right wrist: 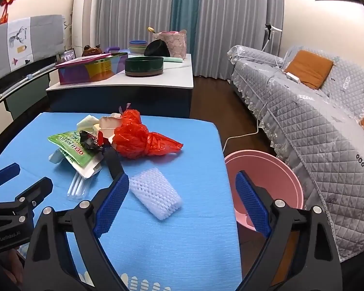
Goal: Collect trash
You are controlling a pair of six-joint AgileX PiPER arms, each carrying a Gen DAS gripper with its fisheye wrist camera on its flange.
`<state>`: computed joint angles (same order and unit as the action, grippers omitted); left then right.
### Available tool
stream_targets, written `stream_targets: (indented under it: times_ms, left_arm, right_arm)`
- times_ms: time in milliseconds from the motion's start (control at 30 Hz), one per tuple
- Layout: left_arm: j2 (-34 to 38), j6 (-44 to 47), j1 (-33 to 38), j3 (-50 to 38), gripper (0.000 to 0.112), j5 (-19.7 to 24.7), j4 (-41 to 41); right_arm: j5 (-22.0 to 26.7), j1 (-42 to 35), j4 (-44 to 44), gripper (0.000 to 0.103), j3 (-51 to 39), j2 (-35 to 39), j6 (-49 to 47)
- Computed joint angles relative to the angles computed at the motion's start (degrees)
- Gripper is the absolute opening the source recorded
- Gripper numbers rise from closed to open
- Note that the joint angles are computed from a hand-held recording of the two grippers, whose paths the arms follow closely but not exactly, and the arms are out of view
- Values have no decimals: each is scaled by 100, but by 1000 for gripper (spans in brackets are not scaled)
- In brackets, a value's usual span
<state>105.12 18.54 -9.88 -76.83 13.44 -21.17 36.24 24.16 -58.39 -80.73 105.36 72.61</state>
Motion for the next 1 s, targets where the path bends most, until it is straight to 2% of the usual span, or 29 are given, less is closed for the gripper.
stream_targets:
  times_ms: [100,133,200,267,1000]
  left_arm:
    - [-50,124,-25,140,95,-92,-139]
    - [31,235,34,-18,95,49,-255]
    - [4,376,32,44,95,12,-406]
    - [85,358,68,-137,95,155,-388]
    - [57,395,61,-115,95,189,-444]
  right_arm:
    - [61,9,3,89,-17,7,8]
    - [79,5,42,89,-49,22,-32]
    - [96,1,63,89,-65,37,-48]
    - [84,-2,38,89,-33,25,-13]
    - [35,24,104,89,-20,48,-10]
